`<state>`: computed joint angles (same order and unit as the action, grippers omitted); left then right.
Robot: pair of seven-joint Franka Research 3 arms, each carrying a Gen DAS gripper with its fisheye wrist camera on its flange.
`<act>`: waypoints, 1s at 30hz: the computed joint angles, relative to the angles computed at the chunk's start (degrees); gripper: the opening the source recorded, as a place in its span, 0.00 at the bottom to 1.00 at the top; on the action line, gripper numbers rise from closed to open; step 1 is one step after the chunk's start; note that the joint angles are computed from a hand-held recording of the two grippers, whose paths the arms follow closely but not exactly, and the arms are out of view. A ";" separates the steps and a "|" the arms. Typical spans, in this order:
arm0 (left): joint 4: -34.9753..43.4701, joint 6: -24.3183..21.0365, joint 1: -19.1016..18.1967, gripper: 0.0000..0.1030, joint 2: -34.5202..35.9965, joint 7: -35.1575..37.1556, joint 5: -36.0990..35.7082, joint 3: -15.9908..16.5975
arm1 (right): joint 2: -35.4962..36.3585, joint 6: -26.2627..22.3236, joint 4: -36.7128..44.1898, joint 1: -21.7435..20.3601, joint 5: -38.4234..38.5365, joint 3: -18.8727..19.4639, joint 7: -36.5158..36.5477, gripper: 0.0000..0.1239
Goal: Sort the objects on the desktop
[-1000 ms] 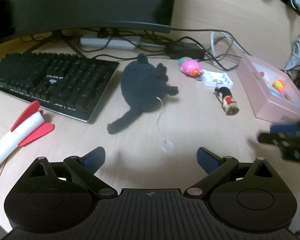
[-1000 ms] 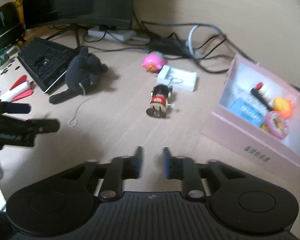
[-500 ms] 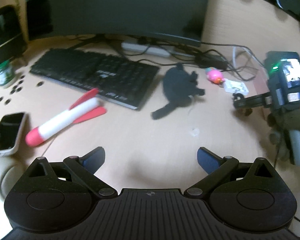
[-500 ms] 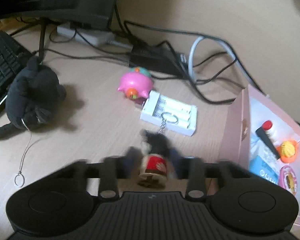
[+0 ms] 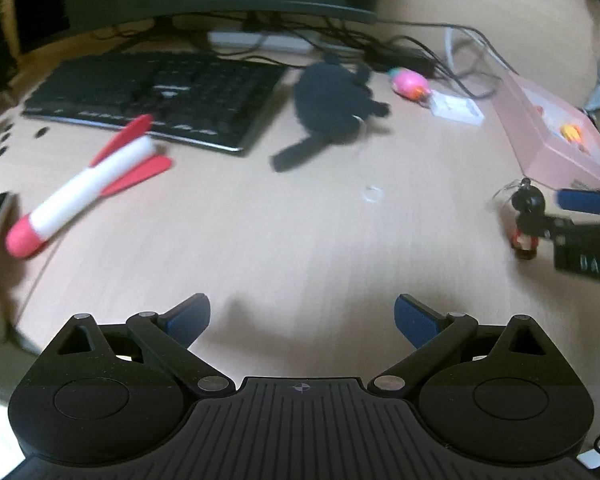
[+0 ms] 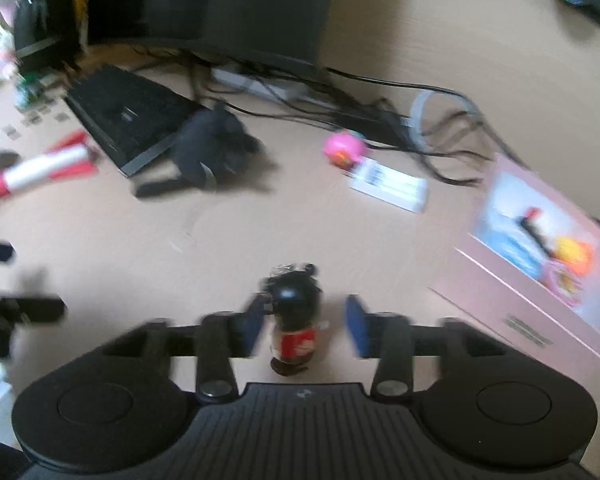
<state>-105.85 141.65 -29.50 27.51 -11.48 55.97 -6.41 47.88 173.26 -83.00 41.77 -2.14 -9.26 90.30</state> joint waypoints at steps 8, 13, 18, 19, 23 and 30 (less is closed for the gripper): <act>5.86 6.59 -0.58 0.98 4.20 -1.91 6.86 4.31 | -5.05 5.57 -14.80 11.33 2.68 -14.46 14.81 0.78; 13.93 9.80 1.62 0.98 9.69 -7.06 9.29 7.33 | -5.53 5.75 -19.49 17.96 4.46 -22.25 21.21 0.81; 23.11 11.39 5.48 0.79 16.81 0.16 -0.29 6.74 | -5.24 7.77 -24.41 26.42 4.73 -30.86 24.63 0.83; 24.63 11.62 5.67 0.79 17.93 1.49 -1.84 6.88 | -4.91 8.18 -25.28 28.26 5.19 -32.62 24.76 0.83; 27.97 9.38 4.19 0.67 19.93 6.21 -5.34 8.92 | -5.27 8.49 -27.07 30.13 7.97 -34.10 23.23 0.83; 21.85 1.34 -1.85 0.65 13.49 18.33 3.41 11.04 | -5.27 9.00 -24.21 25.05 10.70 -29.35 21.16 0.83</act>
<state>-84.00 142.99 -31.35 41.01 6.84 59.39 4.63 42.61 182.26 -107.21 66.82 8.56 -38.62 111.47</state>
